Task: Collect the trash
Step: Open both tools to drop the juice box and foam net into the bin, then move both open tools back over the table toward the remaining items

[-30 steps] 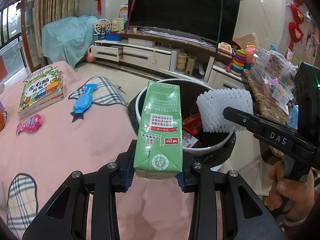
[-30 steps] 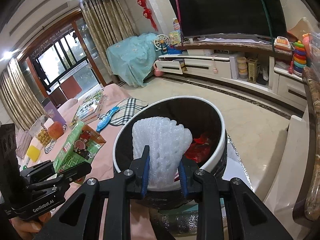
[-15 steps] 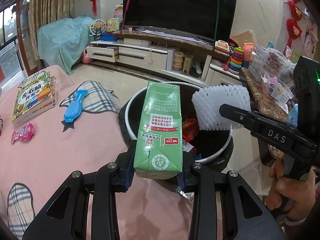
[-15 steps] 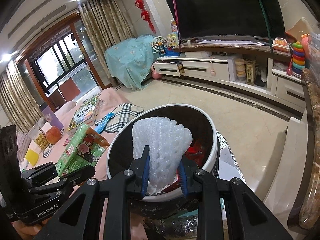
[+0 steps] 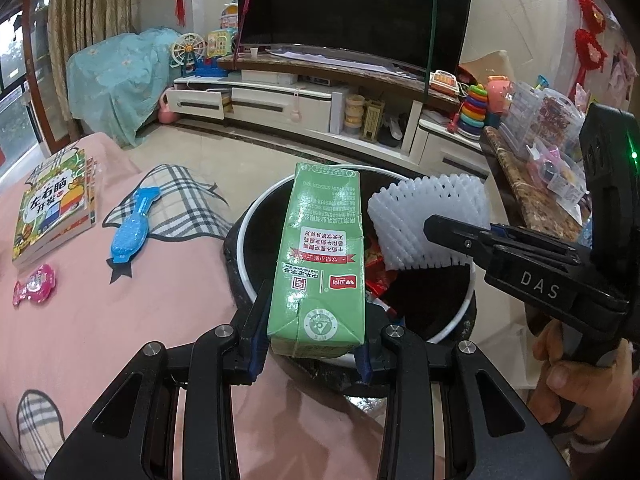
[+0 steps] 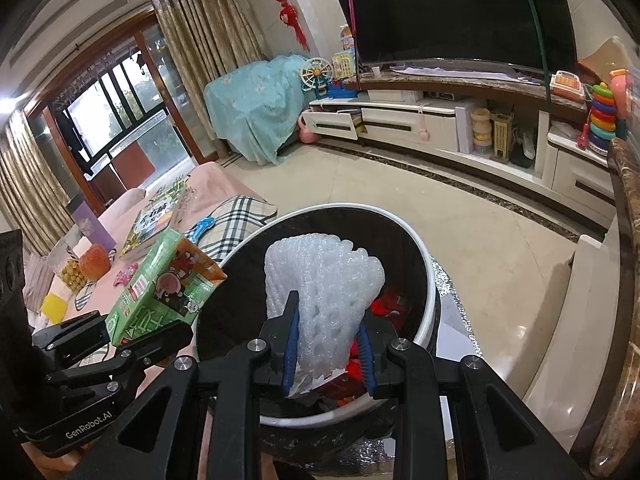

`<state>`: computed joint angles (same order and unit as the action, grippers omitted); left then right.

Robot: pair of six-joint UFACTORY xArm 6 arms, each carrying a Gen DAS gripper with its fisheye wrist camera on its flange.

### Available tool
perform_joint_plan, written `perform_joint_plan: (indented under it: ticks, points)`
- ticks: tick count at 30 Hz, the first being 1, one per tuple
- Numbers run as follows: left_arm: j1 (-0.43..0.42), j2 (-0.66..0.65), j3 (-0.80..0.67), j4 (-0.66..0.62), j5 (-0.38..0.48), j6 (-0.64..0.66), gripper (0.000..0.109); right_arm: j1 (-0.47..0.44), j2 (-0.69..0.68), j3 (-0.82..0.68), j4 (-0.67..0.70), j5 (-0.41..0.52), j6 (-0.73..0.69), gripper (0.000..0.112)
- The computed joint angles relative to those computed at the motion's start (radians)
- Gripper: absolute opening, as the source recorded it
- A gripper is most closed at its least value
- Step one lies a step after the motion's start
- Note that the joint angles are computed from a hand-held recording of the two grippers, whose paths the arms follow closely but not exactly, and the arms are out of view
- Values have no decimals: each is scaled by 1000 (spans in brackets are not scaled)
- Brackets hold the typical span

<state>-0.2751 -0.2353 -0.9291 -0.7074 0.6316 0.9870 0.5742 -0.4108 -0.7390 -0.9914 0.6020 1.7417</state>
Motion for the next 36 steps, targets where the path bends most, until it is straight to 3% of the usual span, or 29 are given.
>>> perform_joint_plan:
  ticks: [9,12,16,22,27,33,36]
  points:
    - [-15,37,-35,31,21,-44,33,-33,9,-9,56,-10,-67,29]
    - [-9,47,-48,29,38,-53,34,-39,9,-9,64,-12,-75,41]
    - [-3,40,-41,22,25,-52,49,-43,10,-12,72,-6,-82,54]
    - [33,9,-11,-21,28,-25,54,-46,-5,2,62,-11,-57,68]
    - [82,-26,22,-58,56,12,62,-33,-22,12,9,-24,11,71]
    - [154,-72,70,-86,56,47,68,21,-14,-10,-75,-25,101,86]
    - [199,-97,103,-102,48,72,73,44,9,-28,-103,-40,141,88]
